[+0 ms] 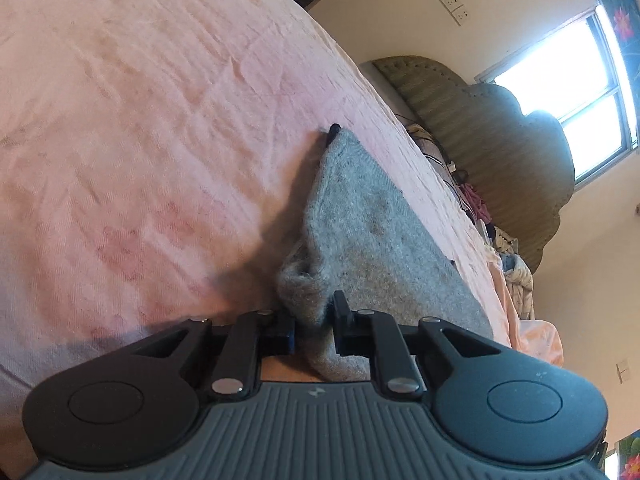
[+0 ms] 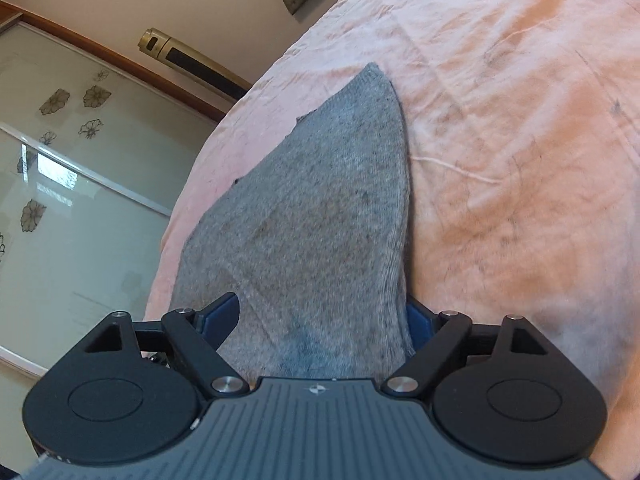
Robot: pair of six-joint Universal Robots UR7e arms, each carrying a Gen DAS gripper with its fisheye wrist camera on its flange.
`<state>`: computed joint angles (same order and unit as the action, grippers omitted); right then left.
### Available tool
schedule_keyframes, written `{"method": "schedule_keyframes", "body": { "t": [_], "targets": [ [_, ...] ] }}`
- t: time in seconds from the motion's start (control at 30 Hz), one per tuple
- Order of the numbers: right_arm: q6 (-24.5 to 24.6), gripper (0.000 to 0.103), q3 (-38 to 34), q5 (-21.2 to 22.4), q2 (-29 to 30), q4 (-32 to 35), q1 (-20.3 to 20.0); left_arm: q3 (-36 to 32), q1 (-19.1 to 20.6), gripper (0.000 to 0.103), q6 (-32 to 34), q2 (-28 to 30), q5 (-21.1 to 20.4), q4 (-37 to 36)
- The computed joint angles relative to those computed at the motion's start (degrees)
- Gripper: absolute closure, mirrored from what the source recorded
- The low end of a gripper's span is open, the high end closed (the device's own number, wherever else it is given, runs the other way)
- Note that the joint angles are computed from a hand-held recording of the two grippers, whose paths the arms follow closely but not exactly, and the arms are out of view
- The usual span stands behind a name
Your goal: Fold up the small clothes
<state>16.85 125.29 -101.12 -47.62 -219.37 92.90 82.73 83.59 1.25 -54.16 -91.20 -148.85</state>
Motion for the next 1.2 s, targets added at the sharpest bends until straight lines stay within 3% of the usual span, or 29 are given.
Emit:
{"method": "schedule_keyframes", "body": {
  "t": [0.03,0.07,0.1,0.2,0.27,0.33,0.4,0.43,0.47,0.5,0.53,0.57,0.6,0.63,0.67,0.73,0.77,0.83,0.9,0.93,0.97,1.0,1.03,1.07,1.1,1.2],
  "targets": [
    [0.4,0.04,-0.1,-1.1,0.0,0.6,0.2,0.4,-0.2,0.093,0.2,0.0,0.8,-1.1],
    [1.5,0.081,-0.4,-1.2,-0.6,3.6,-0.2,1.0,-0.5,0.097,0.5,0.0,1.6,-2.4],
    [1.8,0.09,-0.7,-1.0,-1.0,6.1,-0.6,1.6,-0.6,0.098,0.3,-0.2,1.9,-3.6],
    [-2.3,0.09,-0.9,-4.8,-2.8,8.5,1.3,5.0,-0.4,0.099,2.9,-2.8,-1.9,-9.1],
    [-3.9,0.09,0.4,-4.3,-4.4,7.8,1.6,6.1,-0.2,0.099,3.4,-4.5,-2.4,-8.4],
    [-4.3,0.09,1.2,-6.0,-5.2,10.2,0.8,6.7,0.0,0.099,3.9,-5.1,0.7,-6.1],
    [-3.8,0.094,2.4,-2.6,-5.1,8.5,-1.3,6.1,0.2,0.099,4.7,-4.9,3.0,-2.9],
    [-3.1,0.091,2.4,-2.4,-5.5,8.6,-1.4,5.9,0.4,0.096,5.5,-5.0,2.6,-2.6],
    [-3.1,0.074,2.4,-2.8,-5.9,8.0,-1.0,5.5,0.1,0.092,6.3,-5.2,3.4,-2.3],
    [-4.1,0.049,2.4,-4.3,-5.9,5.9,-0.2,5.0,-0.3,0.087,7.2,-5.5,4.3,-2.3],
    [-5.7,0.034,2.4,-5.5,-5.5,2.6,0.4,4.8,-0.7,0.077,8.0,-5.6,5.4,-4.3],
    [-7.6,0.012,1.9,-7.0,-5.2,-0.2,0.9,4.9,-0.9,0.066,8.8,-5.4,5.7,-8.6],
    [-9.9,0.01,0.3,-8.9,-5.1,-0.8,1.3,4.6,-1.1,0.056,10.3,-4.7,5.3,-13.3],
    [-11.9,0.01,-1.2,-9.6,-5.3,0.3,1.3,3.2,-1.5,0.026,11.9,-3.3,5.1,-16.7],
    [-13.3,0.011,-3.0,-9.6,-5.3,1.6,0.9,0.8,-2.2,0.007,13.9,-1.4,5.5,-18.5],
    [-14.6,0.012,-8.3,-7.1,-4.9,5.6,-1.3,-5.7,-3.1,0.005,21.7,3.8,3.9,-17.2],
    [-15.5,0.013,-11.5,-6.1,-4.2,8.3,-2.3,-8.9,-3.9,0.006,24.8,6.8,5.2,-17.1],
    [-16.1,0.014,-18.6,-8.6,-1.2,13.0,-3.1,-17.6,-4.9,0.007,29.6,13.4,6.5,-11.0],
    [-16.0,0.016,-25.3,-10.4,1.7,19.9,-3.7,-24.6,-6.4,0.012,31.4,19.1,11.9,-7.0],
    [-17.4,0.015,-27.7,-11.4,3.3,20.5,-3.6,-28.9,-7.2,0.019,31.7,21.9,14.2,-1.8],
    [-19.7,0.015,-29.6,-11.8,4.8,20.1,-3.3,-32.2,-7.6,0.034,31.3,23.9,15.7,2.7],
    [-20.5,0.021,-31.0,-11.3,5.5,22.1,-3.2,-35.0,-8.1,0.045,31.4,25.7,17.7,6.5],
    [-21.8,0.035,-31.8,-9.9,5.7,23.6,-3.2,-36.2,-8.5,0.07,32.7,26.8,19.4,7.9],
    [-22.5,0.085,-32.4,-8.7,5.4,27.3,-3.2,-35.6,-8.7,0.087,35.4,26.9,19.4,7.0],
    [-23.2,0.091,-32.8,-8.8,5.6,28.6,-3.2,-33.9,-8.9,0.095,38.3,26.6,19.5,4.1],
    [-26.3,0.093,-33.0,-12.6,6.4,23.2,-2.3,-32.4,-9.2,0.098,41.0,27.4,23.4,-5.6]
  ]
}}
